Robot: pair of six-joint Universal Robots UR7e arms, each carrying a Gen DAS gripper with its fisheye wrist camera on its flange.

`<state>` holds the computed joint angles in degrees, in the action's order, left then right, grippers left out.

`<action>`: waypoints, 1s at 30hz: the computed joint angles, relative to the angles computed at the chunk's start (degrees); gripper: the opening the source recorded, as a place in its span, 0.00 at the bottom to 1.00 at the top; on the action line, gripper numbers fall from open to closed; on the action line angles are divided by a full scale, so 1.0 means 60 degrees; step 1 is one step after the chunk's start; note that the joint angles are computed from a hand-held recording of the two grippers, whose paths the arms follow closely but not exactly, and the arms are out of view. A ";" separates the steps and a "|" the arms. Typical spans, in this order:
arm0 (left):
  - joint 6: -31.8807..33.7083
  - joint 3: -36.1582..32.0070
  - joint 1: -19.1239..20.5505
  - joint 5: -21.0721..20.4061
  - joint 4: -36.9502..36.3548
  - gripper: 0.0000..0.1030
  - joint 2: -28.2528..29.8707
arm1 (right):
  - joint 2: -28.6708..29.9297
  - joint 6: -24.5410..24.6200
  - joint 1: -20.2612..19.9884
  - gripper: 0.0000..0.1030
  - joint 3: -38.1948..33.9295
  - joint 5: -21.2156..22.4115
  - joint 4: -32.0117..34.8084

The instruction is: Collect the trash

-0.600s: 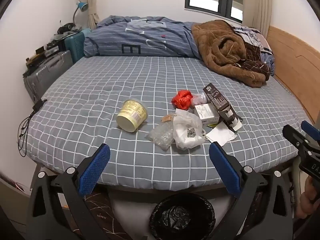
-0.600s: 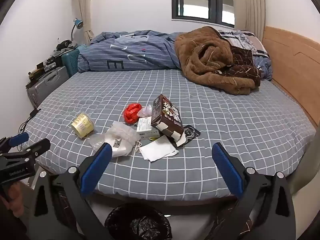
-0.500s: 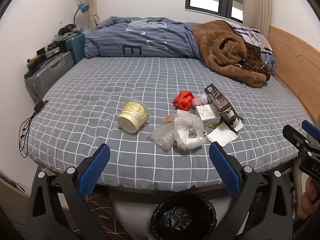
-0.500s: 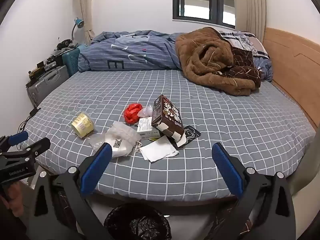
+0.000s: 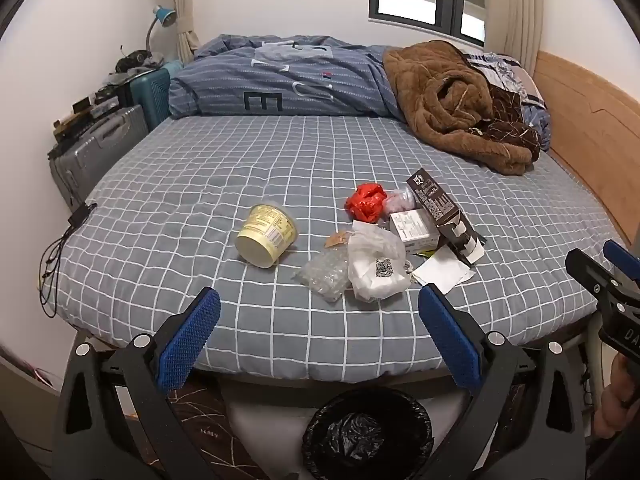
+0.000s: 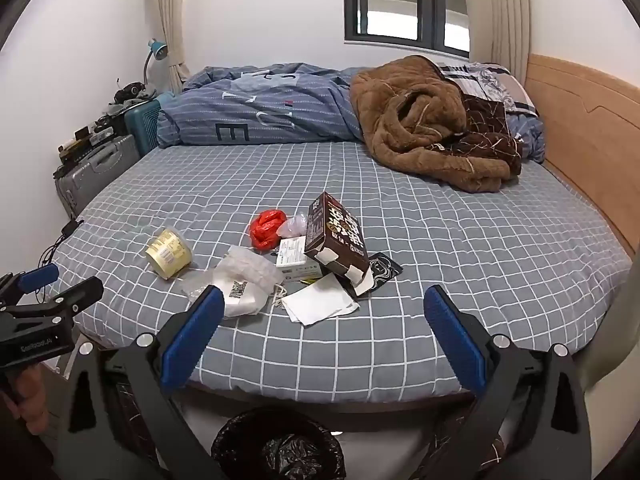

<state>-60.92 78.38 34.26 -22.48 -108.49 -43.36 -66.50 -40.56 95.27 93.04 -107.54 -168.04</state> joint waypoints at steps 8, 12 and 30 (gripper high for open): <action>0.0195 0.0015 -0.0076 0.0139 -0.0185 0.95 0.0012 | 0.0008 0.0177 0.0018 0.93 -0.0051 -0.0008 0.0137; 0.0228 -0.0030 -0.0113 0.0188 -0.0132 0.95 0.0064 | -0.0009 0.0212 0.0018 0.93 -0.0060 0.0002 0.0147; 0.0306 0.0014 -0.0146 0.0072 -0.0370 0.95 0.0012 | -0.0172 0.0235 0.0024 0.93 0.0040 -0.0020 0.0193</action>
<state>-59.08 78.46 33.38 -22.05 -110.72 -43.28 -67.53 -39.15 95.41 93.28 -107.65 -166.89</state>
